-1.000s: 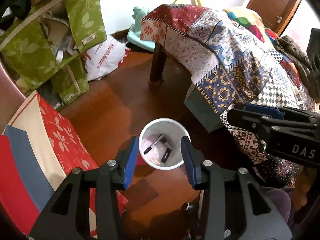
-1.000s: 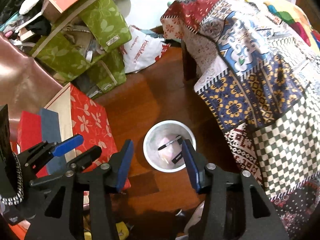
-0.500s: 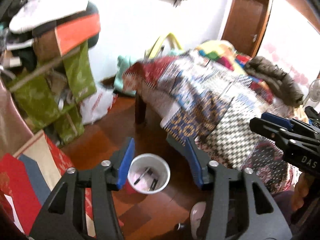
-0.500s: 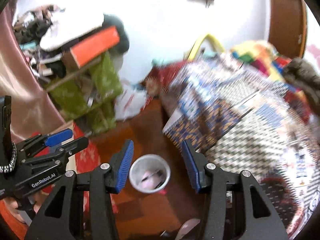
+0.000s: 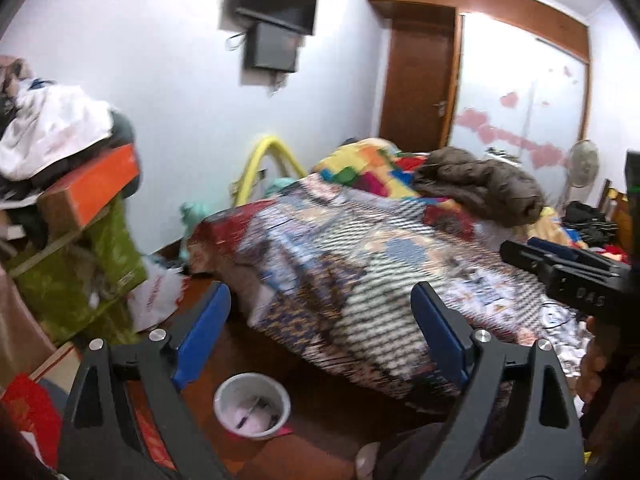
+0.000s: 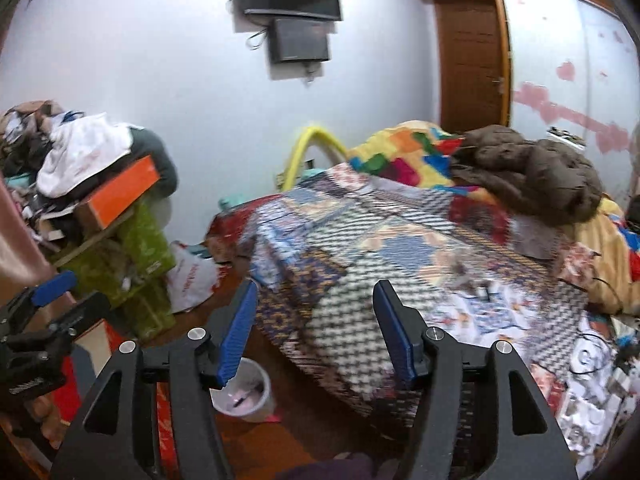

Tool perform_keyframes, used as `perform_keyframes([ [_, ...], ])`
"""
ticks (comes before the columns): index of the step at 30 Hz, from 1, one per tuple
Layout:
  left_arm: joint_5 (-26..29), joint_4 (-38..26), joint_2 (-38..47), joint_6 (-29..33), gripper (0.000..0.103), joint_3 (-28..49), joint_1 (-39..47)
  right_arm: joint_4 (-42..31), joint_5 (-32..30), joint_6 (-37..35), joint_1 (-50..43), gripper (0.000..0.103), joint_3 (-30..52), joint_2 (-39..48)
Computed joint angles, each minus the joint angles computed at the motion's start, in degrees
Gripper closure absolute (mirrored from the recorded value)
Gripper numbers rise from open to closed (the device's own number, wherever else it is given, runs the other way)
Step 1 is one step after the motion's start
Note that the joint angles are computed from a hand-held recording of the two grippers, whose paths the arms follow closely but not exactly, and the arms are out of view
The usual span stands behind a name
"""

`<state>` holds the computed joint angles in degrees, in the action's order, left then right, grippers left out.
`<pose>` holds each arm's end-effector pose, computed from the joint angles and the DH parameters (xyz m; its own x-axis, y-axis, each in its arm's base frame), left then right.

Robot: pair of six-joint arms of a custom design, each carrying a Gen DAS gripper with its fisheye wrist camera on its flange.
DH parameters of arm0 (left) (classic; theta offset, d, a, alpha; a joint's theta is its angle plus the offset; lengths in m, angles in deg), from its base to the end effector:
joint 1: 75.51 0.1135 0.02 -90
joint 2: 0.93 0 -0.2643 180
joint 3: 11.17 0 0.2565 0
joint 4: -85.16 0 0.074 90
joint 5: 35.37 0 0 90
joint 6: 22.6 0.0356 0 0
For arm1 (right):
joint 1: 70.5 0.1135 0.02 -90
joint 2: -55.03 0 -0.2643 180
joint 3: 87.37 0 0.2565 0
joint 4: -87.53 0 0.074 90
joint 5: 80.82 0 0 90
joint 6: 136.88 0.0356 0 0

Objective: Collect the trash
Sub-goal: 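Move both open tools back to the bed toward the white cables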

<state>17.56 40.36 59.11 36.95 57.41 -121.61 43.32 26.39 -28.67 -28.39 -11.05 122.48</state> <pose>0.1710 -0.1467 0.3200 -0.4741 -0.0905 -0.8758 -0.0028 0.9949 -0.1013 0.2001 0.1667 0.3347 -0.5518 -0.0964 -0.8284 -0.3043 0.9481 0.0923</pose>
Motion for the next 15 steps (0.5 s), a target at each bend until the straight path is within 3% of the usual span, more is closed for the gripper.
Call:
perform_keyframes([
  [5,-0.24,4.62,7.78,2.7,0.004,6.1,-3.78,-2.49,-1.46,-1.65,-6.95,0.021,-1.47,-5.64],
  [7,0.07,6.72,10.58,3.89,0.0,8.27,-4.52,-1.71,-0.73,-2.71,-9.51,0.016,-2.95,-8.12],
  [15,8.2,10.53,24.39,5.51,0.0,20.26,-3.86,-2.06,-9.18,-9.48,-25.6,0.014,-4.03,-11.07],
])
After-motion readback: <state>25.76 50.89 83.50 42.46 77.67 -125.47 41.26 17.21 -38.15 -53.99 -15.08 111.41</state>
